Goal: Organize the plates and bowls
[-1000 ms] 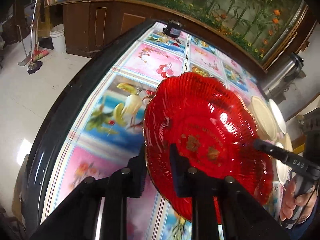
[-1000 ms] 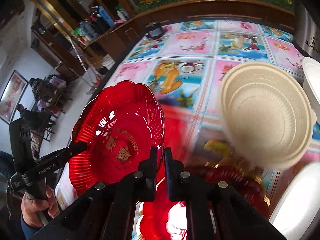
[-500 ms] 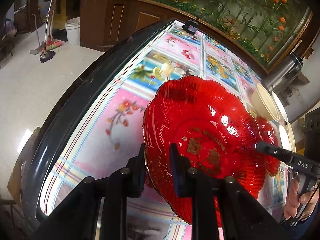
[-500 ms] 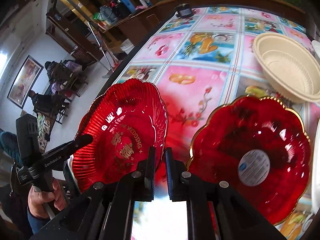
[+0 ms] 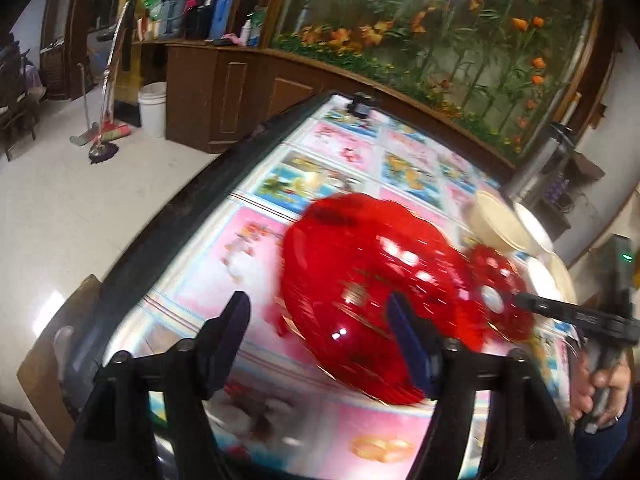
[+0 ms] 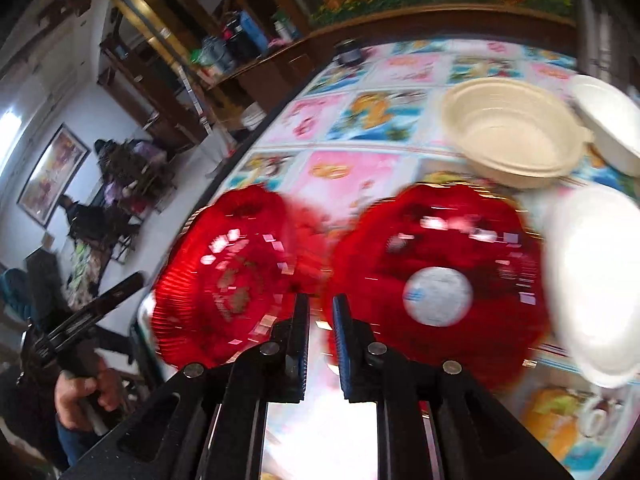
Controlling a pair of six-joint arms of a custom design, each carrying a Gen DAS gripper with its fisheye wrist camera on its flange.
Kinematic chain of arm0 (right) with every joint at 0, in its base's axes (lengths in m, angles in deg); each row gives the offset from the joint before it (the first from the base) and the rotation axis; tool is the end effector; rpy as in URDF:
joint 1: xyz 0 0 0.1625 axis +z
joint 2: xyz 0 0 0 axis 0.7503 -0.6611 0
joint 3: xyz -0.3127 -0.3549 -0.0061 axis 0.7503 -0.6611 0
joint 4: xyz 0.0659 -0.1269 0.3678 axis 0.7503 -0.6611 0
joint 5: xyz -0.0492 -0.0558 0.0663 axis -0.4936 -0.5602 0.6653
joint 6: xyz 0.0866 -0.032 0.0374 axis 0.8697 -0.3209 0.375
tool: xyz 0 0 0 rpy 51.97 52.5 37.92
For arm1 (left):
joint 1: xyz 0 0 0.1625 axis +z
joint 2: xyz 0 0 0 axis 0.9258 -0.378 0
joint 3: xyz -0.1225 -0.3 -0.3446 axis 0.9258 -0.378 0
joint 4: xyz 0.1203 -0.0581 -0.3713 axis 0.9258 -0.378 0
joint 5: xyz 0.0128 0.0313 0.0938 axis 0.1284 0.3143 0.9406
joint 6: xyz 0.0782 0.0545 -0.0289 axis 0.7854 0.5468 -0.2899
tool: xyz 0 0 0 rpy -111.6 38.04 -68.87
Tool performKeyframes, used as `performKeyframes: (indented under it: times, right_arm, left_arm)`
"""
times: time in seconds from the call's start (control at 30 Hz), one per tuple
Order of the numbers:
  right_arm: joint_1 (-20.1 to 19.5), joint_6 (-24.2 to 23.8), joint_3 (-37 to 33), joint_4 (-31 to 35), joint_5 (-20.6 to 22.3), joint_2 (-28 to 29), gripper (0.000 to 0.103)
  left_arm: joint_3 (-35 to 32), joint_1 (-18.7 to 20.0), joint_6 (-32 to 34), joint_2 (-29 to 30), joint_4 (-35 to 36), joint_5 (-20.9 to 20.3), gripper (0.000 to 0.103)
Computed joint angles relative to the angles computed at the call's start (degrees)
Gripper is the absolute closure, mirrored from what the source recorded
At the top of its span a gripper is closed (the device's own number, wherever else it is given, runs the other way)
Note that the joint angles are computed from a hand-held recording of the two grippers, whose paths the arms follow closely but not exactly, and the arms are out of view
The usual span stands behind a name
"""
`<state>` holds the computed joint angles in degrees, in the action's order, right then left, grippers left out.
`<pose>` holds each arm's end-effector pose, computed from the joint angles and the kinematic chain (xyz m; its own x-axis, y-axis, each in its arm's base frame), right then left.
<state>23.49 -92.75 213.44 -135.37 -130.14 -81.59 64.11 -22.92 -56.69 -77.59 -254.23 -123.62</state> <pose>-0.0292 -0.4683 0.3474 -0.9244 0.2221 0.3101 -0.0357 0.7590 -0.6501 -0.3178 -0.5640 -0.0102 -0.7961 0.4792 -0.3695 0.5961 0.7264 -0.3420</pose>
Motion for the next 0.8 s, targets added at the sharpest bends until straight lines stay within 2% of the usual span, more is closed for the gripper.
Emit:
performKeyframes:
  times: [0.23, 0.43, 0.57, 0.67, 0.7, 0.8]
  right_arm:
    - [-2.54, -1.72, 1.07, 1.28, -3.49, -0.52, 0.088]
    - [-4.40, -4.21, 5.42, 2.37, -2.96, -3.76, 0.088]
    - [-6.11, -6.48, 10.90, 6.03, -0.19, -10.10, 0.088]
    - [-9.49, -10.87, 15.08, 7.31, 6.14, -16.64, 0.088]
    - [-11.21, -12.19, 16.79, 6.17, 8.27, -19.49, 0.088]
    - [-15.45, -12.60, 20.38, -1.28, 9.56, -23.75, 0.087]
  left_arm:
    - [2.30, -5.10, 2.22, 1.51, 0.38, -3.22, 0.030]
    - [1.82, -7.73, 2.91, 3.22, 2.36, -5.89, 0.030]
    - [1.20, -8.75, 3.27, 4.30, 3.57, -8.15, 0.030]
    - [0.37, -9.33, 3.37, 5.24, 4.45, -10.34, 0.030]
    - [-0.05, -9.53, 3.33, 5.75, 4.76, -10.82, 0.030]
    - [-1.15, -10.01, 2.97, 7.07, 5.68, -11.31, 0.030]
